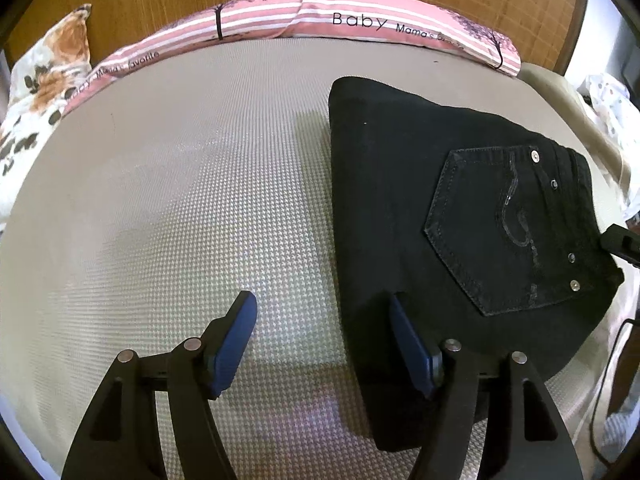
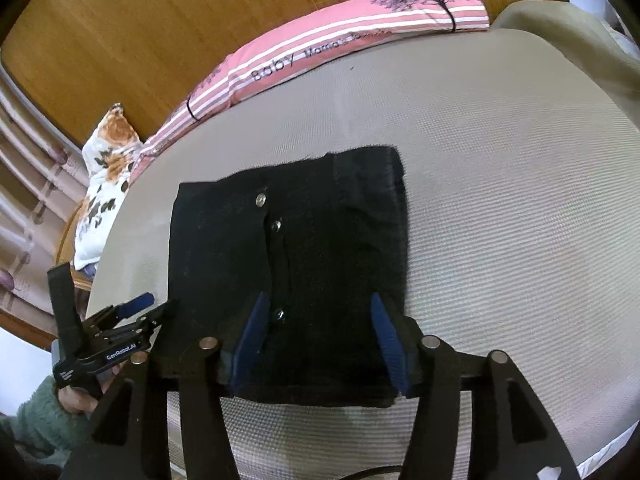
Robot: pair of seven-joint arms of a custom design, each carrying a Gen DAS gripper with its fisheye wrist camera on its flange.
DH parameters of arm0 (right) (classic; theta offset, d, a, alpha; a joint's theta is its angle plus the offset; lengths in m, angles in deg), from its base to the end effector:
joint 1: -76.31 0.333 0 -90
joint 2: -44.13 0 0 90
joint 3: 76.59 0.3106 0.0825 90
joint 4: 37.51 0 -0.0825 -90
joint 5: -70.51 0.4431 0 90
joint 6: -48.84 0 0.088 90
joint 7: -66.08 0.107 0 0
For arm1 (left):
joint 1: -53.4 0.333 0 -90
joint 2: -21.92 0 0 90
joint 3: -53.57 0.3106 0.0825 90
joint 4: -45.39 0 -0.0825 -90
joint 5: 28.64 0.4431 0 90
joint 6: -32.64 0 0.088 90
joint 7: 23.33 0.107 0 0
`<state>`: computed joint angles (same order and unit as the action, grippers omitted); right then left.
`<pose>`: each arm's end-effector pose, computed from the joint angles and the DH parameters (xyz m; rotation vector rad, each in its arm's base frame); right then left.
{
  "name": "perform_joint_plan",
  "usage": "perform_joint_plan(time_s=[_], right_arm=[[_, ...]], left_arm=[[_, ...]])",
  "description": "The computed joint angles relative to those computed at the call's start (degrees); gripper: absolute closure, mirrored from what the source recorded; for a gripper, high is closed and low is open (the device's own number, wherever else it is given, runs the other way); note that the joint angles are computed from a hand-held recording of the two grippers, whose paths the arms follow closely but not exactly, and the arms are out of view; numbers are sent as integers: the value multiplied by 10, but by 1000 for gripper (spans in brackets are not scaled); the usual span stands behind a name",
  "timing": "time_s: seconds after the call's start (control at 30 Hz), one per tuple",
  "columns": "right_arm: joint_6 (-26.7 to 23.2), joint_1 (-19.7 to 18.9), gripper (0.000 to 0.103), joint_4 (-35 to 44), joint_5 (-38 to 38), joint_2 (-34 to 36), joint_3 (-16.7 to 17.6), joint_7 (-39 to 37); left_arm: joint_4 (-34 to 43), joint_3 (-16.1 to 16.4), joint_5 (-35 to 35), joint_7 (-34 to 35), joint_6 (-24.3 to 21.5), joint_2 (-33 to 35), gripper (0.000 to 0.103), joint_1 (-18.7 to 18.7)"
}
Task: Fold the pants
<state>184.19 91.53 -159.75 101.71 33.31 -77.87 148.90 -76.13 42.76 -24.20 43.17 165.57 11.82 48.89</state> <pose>0.5710 0.1479 0.5081 -1.8398 1.7388 0.0982 0.5694 -0.1584 0.4992 -2.1196 1.9227 -0.4233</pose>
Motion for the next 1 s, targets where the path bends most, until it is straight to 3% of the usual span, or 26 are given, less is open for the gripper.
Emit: perform_joint_plan(time_s=[0.23, 0.37, 0.47, 0.73, 0.83, 1.0], right_arm=[[-50, -18, 37, 22, 58, 28, -19, -12], [-92, -37, 37, 32, 105, 51, -22, -23], [-113, -53, 37, 33, 143, 64, -21, -33], [-178, -86, 37, 55, 263, 105, -18, -128], [-209, -98, 46, 78, 291, 133, -10, -149], [-235, -113, 49, 118, 305, 170, 7, -160]], left_arm=[[-5, 34, -174, 86, 9, -3, 34, -7], [7, 43, -252, 128, -6, 7, 34, -4], [17, 42, -273, 138, -16, 16, 34, 0], [45, 51, -366, 202, -43, 44, 34, 9], [69, 50, -390, 227, -61, 66, 34, 13], [91, 47, -436, 268, -68, 91, 32, 22]])
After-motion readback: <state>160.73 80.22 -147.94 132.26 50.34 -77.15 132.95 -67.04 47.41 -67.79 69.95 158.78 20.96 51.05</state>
